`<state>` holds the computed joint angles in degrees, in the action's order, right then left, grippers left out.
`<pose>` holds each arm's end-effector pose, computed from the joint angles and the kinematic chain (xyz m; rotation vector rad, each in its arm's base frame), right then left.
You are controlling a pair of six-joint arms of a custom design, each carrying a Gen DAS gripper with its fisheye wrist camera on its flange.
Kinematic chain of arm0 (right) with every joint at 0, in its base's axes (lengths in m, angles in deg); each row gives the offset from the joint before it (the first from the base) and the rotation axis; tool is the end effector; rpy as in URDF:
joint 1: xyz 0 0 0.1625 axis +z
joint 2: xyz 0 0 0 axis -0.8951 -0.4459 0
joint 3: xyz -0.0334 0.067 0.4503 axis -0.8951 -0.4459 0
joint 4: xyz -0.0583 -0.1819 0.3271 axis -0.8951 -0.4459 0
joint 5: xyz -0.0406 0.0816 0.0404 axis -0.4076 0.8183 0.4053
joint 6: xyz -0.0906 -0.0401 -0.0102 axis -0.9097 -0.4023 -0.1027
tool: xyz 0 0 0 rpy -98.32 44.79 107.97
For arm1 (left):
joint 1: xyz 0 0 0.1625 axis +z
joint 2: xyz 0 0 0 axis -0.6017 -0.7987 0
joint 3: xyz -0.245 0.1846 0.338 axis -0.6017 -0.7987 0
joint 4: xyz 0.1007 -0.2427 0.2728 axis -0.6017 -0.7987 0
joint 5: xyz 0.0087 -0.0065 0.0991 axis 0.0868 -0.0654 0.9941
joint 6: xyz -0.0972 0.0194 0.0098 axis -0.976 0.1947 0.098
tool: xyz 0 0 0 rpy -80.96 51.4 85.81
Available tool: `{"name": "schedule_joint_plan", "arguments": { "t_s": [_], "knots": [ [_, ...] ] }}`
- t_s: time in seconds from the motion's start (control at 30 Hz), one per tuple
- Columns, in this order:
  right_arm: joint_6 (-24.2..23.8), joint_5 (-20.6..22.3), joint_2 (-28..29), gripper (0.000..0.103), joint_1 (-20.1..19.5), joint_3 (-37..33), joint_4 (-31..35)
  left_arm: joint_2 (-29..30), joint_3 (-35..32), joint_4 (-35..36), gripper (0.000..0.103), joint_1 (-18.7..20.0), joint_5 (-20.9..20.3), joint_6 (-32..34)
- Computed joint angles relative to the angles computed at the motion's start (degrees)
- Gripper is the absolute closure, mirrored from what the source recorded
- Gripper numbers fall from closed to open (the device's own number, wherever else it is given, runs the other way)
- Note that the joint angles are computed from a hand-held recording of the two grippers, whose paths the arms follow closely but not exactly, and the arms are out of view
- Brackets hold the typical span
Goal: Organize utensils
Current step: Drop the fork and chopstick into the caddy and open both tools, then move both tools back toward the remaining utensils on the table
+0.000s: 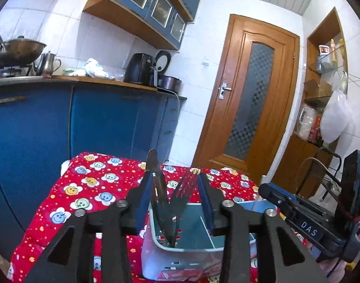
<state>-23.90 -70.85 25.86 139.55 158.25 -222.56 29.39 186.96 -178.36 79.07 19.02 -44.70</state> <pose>0.0277 -0.5315 0.2422 0.7983 -2.2862 1.4061 -0.2845 -0.5305 0.0000 0.6493 2.2697 -1.5203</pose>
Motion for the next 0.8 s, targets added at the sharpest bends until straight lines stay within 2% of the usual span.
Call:
{"name": "schedule_joint_plan", "arguments": {
  "t_s": [0.27, 0.8],
  "knots": [
    [2.48, 2.82, -3.93, 0.076, -1.13, 4.42, -0.7, -2.7, 4.56, 2.83, 0.059, -1.98, 1.46, -4.34],
    [3.64, 2.45, -11.01, 0.069, -3.15, 15.31, -2.9, -7.47, 14.99, 10.49, 0.057, -6.08, 5.23, -16.2]
  ]
}}
